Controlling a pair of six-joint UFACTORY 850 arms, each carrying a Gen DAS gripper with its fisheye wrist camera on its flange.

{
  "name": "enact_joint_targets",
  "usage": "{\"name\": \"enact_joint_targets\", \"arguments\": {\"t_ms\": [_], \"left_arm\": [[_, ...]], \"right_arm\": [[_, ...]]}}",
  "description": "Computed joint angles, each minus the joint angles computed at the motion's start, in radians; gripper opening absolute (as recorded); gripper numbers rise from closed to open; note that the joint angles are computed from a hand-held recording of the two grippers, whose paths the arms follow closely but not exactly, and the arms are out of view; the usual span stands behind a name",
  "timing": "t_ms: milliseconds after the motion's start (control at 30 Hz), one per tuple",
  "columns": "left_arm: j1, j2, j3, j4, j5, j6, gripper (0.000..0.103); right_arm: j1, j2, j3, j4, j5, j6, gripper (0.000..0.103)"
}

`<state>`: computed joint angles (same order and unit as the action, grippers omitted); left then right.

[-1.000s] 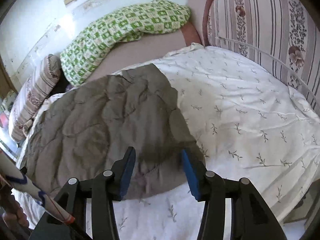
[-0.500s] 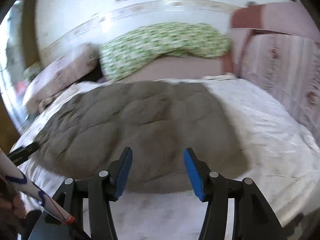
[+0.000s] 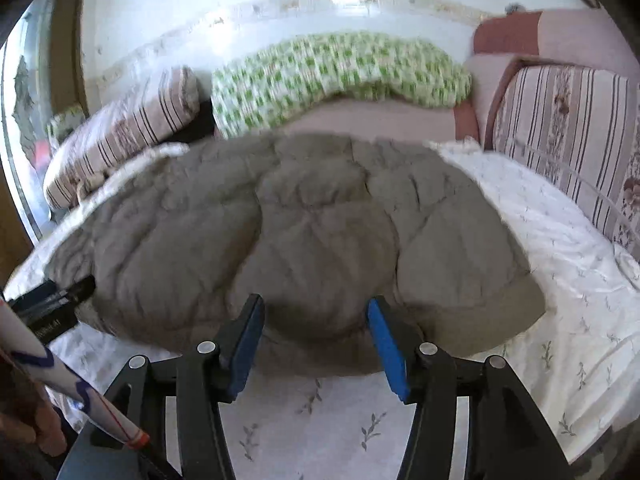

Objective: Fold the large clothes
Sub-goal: 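Open both grippers and release the folded jacket on the bed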

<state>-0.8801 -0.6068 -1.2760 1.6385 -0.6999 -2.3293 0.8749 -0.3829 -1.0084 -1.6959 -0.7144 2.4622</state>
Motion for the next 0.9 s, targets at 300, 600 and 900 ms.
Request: {"name": "enact_joint_targets", "arguments": {"t_ms": [300,600,900], "left_arm": [[-0.024,-0.021,-0.023,0.020,-0.024,0.044,0.089],[-0.017,-0.033,-0.041,-0.019,0.000,0.079,0.090],[-0.017,-0.034,-0.042,-0.018,0.004,0.075,0.090]], "right_arm": [[-0.013,-0.025,-0.030,0.026,0.053,-0.035,0.060],[-0.018,-0.046,-0.044,0.043,0.056,-0.061,0.065],[0.013,-0.024,-0.022,-0.007,-0.053,0.005,0.066]]}}
